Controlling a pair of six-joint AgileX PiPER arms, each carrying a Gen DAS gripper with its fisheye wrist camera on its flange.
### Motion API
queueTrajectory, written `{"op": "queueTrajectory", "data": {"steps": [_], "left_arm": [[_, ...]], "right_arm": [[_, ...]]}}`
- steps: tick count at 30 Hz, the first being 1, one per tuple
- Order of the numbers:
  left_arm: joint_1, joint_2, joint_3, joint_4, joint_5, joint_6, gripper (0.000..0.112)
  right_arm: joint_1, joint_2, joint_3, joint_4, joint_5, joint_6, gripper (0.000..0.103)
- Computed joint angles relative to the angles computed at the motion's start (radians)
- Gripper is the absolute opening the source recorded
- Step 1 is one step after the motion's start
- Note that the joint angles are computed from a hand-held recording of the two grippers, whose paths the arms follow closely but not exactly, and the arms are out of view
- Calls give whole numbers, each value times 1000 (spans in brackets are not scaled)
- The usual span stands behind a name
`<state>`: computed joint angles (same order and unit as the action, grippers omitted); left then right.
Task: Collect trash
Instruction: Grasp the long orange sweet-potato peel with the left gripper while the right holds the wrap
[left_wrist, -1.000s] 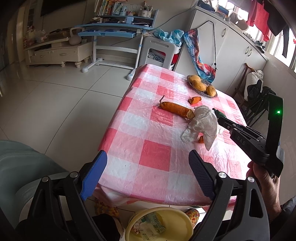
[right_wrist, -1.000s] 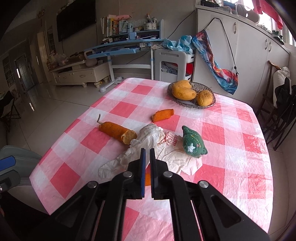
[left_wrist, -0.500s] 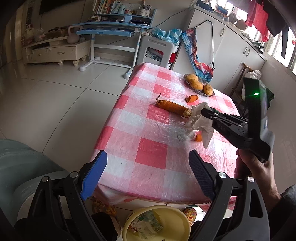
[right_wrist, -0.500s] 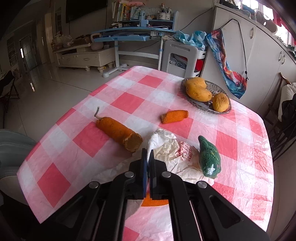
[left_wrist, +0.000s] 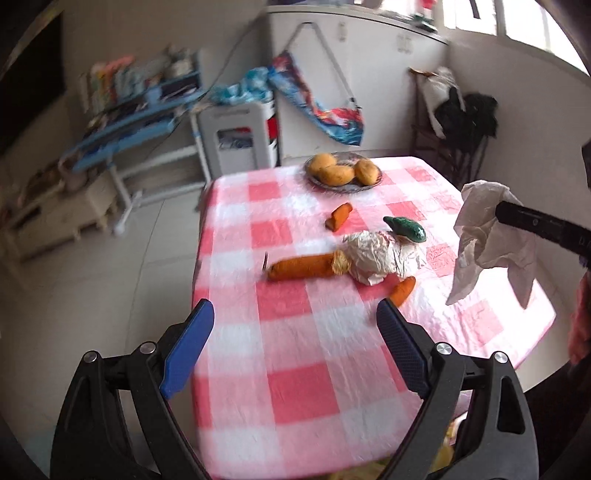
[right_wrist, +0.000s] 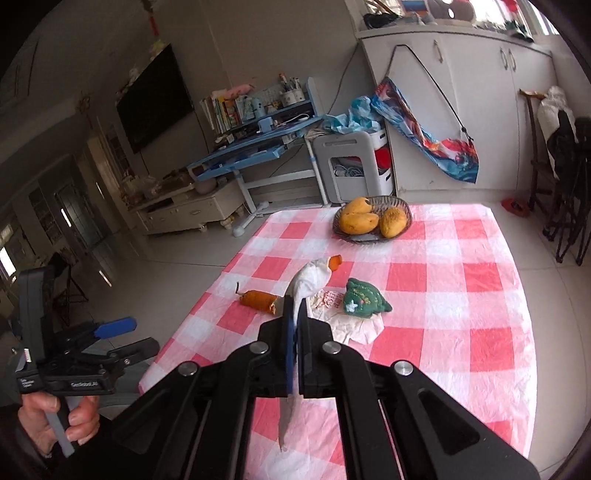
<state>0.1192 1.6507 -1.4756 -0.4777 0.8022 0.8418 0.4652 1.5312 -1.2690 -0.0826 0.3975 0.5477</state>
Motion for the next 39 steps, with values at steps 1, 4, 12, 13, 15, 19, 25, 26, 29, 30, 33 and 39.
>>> {"op": "queueTrajectory", "data": {"steps": [1,4,12,13,15,19,25,26,29,30,33,39], "left_arm": [[-14,62,-81,9,42,55,85],[-64,241,-307,120,139,114,77],[-124,502,-601,224,264,181,67],[-131,500,-582,233,236,191,67],[-138,518,-608,250,243,186,60],[-136,551,-655,256,304,136,33],[-112,452,-509,242,237,51,0],[-97,446,-511,217,258,44,0],[-80,388,-431,212,222,63,1],[-77,368,-404,207,206,89,1],[-91,330,-357,225,160,158,26],[-151,406,-468,315,155,196,63]], "right_arm": [[-13,-4,13,46,-16,-30,2],[-31,-7,29,132,-28,-99,2],[-73,-14,42,315,-27,-277,2],[-81,-13,43,346,-25,-306,2],[-89,-20,48,373,-27,-330,2],[-104,-25,52,430,-34,-374,2],[-96,-32,58,397,-42,-340,2],[-92,-38,64,379,-44,-320,2],[-95,-54,86,363,-56,-289,2],[-96,-60,93,368,-60,-285,2],[-91,-79,115,368,-81,-263,2],[-85,-100,140,397,-89,-293,2]]}}
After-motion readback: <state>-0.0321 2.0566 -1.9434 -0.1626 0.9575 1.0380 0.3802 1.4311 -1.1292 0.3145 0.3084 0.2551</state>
